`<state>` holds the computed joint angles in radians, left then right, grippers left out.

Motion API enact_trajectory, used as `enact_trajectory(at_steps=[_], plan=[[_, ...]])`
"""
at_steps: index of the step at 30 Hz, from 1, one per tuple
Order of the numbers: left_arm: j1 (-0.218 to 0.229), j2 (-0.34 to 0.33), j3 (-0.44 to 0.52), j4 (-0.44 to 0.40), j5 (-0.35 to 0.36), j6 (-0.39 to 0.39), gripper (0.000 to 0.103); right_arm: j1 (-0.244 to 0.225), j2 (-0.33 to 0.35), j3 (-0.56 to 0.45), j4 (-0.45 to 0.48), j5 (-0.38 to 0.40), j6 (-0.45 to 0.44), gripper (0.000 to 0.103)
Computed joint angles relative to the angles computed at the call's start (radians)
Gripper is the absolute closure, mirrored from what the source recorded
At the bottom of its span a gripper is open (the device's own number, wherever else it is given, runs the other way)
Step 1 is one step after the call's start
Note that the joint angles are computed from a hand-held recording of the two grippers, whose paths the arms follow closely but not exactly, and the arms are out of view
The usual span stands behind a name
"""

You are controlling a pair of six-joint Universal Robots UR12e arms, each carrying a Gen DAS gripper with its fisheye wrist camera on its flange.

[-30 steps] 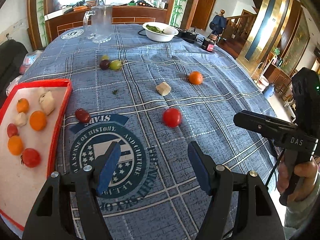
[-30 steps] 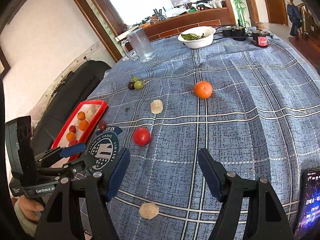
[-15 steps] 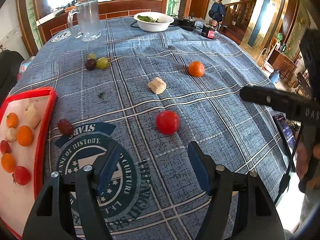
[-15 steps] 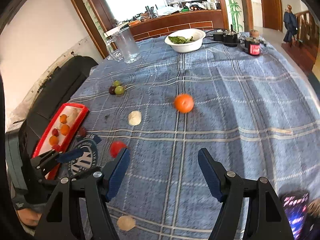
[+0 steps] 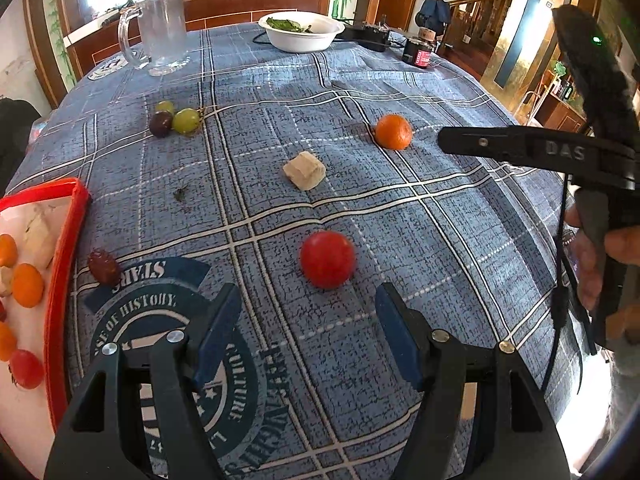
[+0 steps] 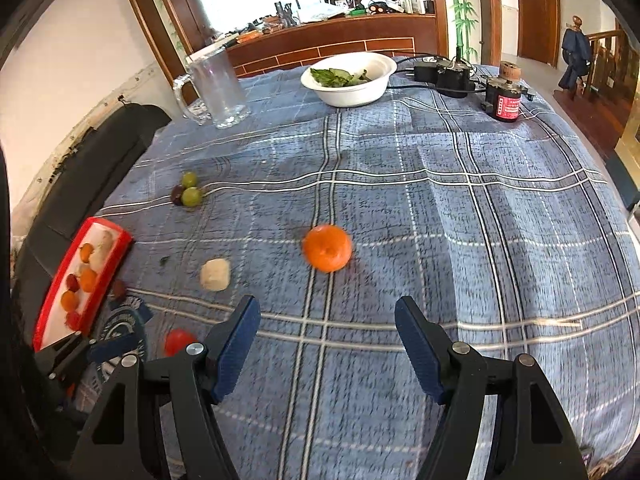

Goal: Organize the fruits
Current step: 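Grasp an orange with the right tool while the left grasps a red tomato, then carry the orange and tomato over the red tray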

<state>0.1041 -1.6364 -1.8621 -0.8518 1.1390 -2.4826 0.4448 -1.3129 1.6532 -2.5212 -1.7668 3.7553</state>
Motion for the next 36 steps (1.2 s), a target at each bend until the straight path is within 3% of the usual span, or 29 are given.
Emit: enact_trajectory(at_steps=[11, 25, 29, 31, 36], plan=[[-0.006, -0.025, 0.014, 0.024, -0.057, -0.016, 0.036, -0.023, 0.047, -0.038, 0.013, 0.013, -0.017, 0.039], [-0.024, -0.043, 0.020, -0.001, -0.029, 0.004, 0.073, -0.035, 0.108, -0.102, 0.064, 0.031, -0.001, 0.048], [-0.022, -0.045, 0.023, -0.004, -0.033, 0.000, 0.074, -0.030, 0.115, -0.109, 0.063, 0.010, -0.005, 0.055], [-0.024, -0.043, 0.020, 0.005, -0.029, 0.003, 0.074, -0.029, 0.118, -0.113, 0.071, 0.000, -0.004, 0.065], [-0.022, -0.035, 0.009, 0.022, -0.030, 0.006, 0.075, -0.025, 0.117, -0.112, 0.071, -0.018, 0.001, 0.065]])
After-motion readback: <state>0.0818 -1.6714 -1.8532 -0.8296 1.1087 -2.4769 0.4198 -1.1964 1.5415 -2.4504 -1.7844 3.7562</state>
